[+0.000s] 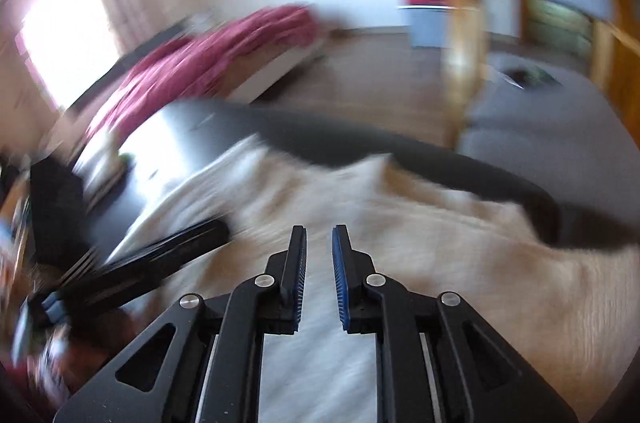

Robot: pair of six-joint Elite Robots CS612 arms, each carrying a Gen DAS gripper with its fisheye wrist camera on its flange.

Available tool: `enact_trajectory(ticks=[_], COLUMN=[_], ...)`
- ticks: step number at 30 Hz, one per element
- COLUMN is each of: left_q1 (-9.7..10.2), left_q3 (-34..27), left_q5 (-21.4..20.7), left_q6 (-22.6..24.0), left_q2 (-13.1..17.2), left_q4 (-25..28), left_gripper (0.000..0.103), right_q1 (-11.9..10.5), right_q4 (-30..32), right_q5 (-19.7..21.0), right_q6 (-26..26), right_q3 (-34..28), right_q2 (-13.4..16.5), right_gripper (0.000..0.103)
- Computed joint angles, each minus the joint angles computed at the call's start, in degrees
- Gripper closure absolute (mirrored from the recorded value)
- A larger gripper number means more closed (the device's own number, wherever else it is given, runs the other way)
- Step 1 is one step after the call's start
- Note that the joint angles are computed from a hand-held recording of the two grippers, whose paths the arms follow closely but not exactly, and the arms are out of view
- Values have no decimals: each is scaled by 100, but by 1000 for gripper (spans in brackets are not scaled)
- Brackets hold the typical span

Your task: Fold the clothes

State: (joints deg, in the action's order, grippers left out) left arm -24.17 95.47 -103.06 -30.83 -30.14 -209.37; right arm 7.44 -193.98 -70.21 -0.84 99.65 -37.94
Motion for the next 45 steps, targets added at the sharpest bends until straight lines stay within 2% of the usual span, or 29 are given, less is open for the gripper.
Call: enact_trajectory(ticks=[2,5,8,12,17,23,27,28,29,31,32,34,36,38,41,44,45], left_q1=[4,7,6,6,-7,-27,-7,3,17,44,50,60,66,68,69,62,62], left_q3=[1,3,4,10,25,39,28,18,6,-18,-22,-29,-35,-35,-35,-29,-28], left_q5=[-8,-9,5,9,37,91,30,-5,-52,-143,-160,-194,-218,-225,-227,-206,-204], left_q6=[-1,2,13,9,23,53,30,14,-11,-63,-71,-86,-102,-101,-98,-84,-80], left_q2=[-2,-3,-6,-10,-23,-36,-20,-12,0,24,28,36,43,44,42,33,30], left_q4=[2,9,22,32,36,54,29,21,7,-25,-31,-42,-54,-58,-53,-41,-38], left_gripper=[76,75,76,76,76,76,76,76,76,76,76,76,76,76,76,76,76], right_q1=[140,205,117,118,46,36,2,-41,-111,-224,-211,-73,-4,-56,-135,-301,-363], right_q4=[388,677,639,464,346,319,94,70,48,77,205,168,180,295,590,378,266], right_q5=[-155,-329,-72,-138,-98,-352,-889,-781,-530,-139,-238,-1028,-1465,-1331,-1238,-782,-675], right_q6=[-558,-630,-381,-301,99,452,911,992,985,879,625,57,-307,-397,-312,112,300], right_q3=[-1,-99,-172,-247,-349,-415,-365,-340,-258,-94,-3,210,351,434,388,322,303], right_q2=[-87,-16,87,188,280,324,314,304,259,146,31,-184,-317,-382,-318,-157,-96], right_gripper=[88,88,91,92,93,100,100,99,94,94,93,91,90,90,90,90,93])
